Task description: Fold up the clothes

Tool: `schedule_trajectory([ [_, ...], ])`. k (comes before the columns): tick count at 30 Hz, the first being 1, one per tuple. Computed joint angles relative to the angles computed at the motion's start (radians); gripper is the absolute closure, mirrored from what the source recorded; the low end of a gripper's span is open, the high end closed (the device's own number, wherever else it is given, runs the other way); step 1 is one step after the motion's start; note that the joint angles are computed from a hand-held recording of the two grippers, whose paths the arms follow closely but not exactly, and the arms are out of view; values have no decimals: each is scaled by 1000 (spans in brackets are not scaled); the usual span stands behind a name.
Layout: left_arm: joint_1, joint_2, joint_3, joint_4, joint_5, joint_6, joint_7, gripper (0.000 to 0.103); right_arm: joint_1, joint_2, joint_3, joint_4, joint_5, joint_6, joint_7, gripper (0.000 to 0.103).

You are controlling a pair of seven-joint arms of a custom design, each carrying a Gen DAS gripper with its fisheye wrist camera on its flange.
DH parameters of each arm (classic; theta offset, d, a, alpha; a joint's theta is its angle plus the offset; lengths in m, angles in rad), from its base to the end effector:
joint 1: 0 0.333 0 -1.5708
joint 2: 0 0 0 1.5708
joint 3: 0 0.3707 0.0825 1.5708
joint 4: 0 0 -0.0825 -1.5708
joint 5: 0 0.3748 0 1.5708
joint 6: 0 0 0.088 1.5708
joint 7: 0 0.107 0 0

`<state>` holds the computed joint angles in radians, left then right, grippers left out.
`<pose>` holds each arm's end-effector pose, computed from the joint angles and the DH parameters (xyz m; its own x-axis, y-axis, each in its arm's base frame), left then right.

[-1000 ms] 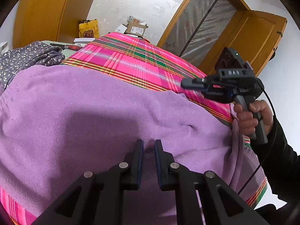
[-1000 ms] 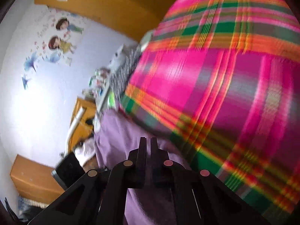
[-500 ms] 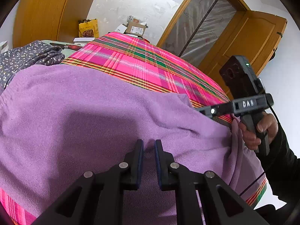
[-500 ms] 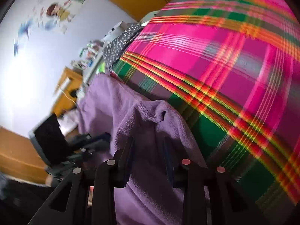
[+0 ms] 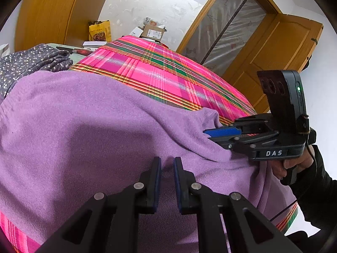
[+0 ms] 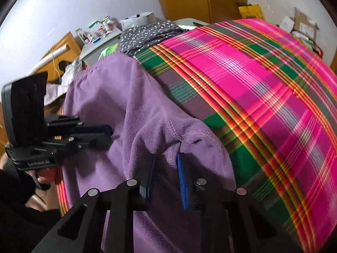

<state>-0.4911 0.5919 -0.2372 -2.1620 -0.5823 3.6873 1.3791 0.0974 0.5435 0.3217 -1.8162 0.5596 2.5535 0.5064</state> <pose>0.5141 -0.3392 0.2767 0.0197 -0.8941 0.4474 -0.7198 -0.3233 -0.6143 0.6449 0.2475 0.3250 0.8406 -0.5006 -0.2068 -0.5335 -0.6995 -0.4754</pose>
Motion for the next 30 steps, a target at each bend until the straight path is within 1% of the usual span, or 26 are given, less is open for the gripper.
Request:
schedule_trajectory([
  [1,5,1,-4,-1,5,2,-4,90,2,0,-2,-2,-3,6,1,88],
  [3,12,2,-10,-2,14,5,-10,90,-4,9,-2,14,4,-10,17,97],
  [4,13,2,-10,-3,15,4,-10,90,-13,14,1,25,15,-26,24,98],
  [7,11,1,-7,-2,15,2,-9,90,-55,10,23,38,84,-54,-4,98],
  [10,4,0,0,1,8,-3,-2,90,-82,-7,31,43,169,-48,-51,98],
  [12,1,1,2,2,4,-4,1,90,-89,-14,25,52,222,-35,-67,98],
  [15,-5,0,6,4,-4,-7,7,90,-79,-4,4,79,264,-12,-53,98],
  [18,-13,-2,12,5,-16,-11,17,90,-54,24,-20,113,249,2,-3,98],
  [20,-17,-3,15,6,-23,-14,22,90,-39,50,-41,142,202,-32,63,98],
  [21,-22,-5,19,8,-30,-19,27,90,-33,64,-51,160,174,-54,101,95],
  [22,-33,-8,29,11,-46,-29,37,90,-28,75,-60,175,149,-73,138,94],
  [23,-45,-11,38,14,-62,-39,48,90,-32,75,-58,175,139,-74,155,92],
  [25,-72,-18,61,20,-99,-55,73,90,-59,57,-32,148,163,-45,129,90],
  [26,-98,-22,81,24,-129,-63,94,90,-72,41,-18,126,181,-17,103,90],
  [27,-111,-25,90,24,-148,-65,108,90,-84,15,-1,90,208,32,59,90],
  [28,-116,-26,92,25,-159,-65,118,90,-94,-7,12,60,233,73,20,89],
  [30,-126,-31,94,27,-179,-61,138,90,-115,-48,29,7,281,118,-36,83],
])
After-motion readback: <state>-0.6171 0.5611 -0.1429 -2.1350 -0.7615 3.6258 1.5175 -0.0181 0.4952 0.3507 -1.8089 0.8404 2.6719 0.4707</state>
